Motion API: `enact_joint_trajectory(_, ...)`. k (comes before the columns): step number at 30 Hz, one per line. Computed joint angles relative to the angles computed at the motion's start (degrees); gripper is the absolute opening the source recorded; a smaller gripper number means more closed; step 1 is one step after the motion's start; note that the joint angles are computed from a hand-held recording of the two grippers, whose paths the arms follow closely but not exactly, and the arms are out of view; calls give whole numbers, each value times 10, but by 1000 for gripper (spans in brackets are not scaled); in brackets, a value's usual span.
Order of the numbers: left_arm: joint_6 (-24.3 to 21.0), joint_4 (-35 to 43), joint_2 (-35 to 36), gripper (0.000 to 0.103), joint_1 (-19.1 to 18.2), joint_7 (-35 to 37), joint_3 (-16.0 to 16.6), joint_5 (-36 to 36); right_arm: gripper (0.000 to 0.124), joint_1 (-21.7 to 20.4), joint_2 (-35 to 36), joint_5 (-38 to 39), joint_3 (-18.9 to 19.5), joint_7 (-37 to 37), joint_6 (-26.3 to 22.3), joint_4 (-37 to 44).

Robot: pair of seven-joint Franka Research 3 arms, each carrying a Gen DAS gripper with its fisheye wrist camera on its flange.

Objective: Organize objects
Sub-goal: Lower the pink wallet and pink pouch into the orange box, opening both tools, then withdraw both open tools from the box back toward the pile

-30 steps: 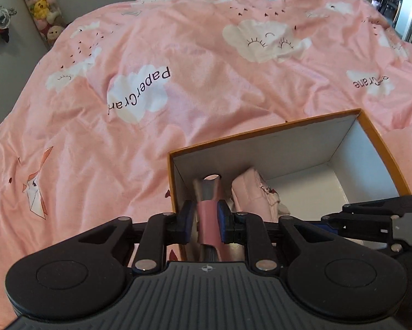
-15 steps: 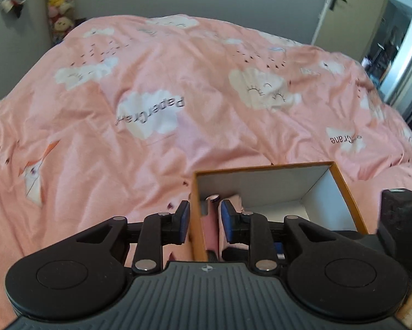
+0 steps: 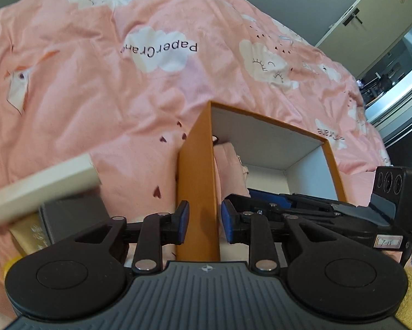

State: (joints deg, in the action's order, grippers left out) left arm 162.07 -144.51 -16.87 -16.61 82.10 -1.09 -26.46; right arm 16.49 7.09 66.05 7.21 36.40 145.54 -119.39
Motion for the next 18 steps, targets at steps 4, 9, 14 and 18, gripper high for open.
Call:
enact_joint_trajectory(4,11,-7,-2,15,-21,32,17,-44,62,2,-18,-41,-5,43,0,-4)
enact_joint_trajectory(9,17,-9,-3,11,-23,49,16,-65,37,13,-36,-198,-16,169,44,-8)
enact_joint_trajectory(14,16,-9,-3,10,-22,47,14,-68,21,26,-1,-484,-15,369,60,1)
enact_joint_trajectory(18,15,-10,-5,10,-18,44,8,-58,12,31,28,-459,-11,336,89,5)
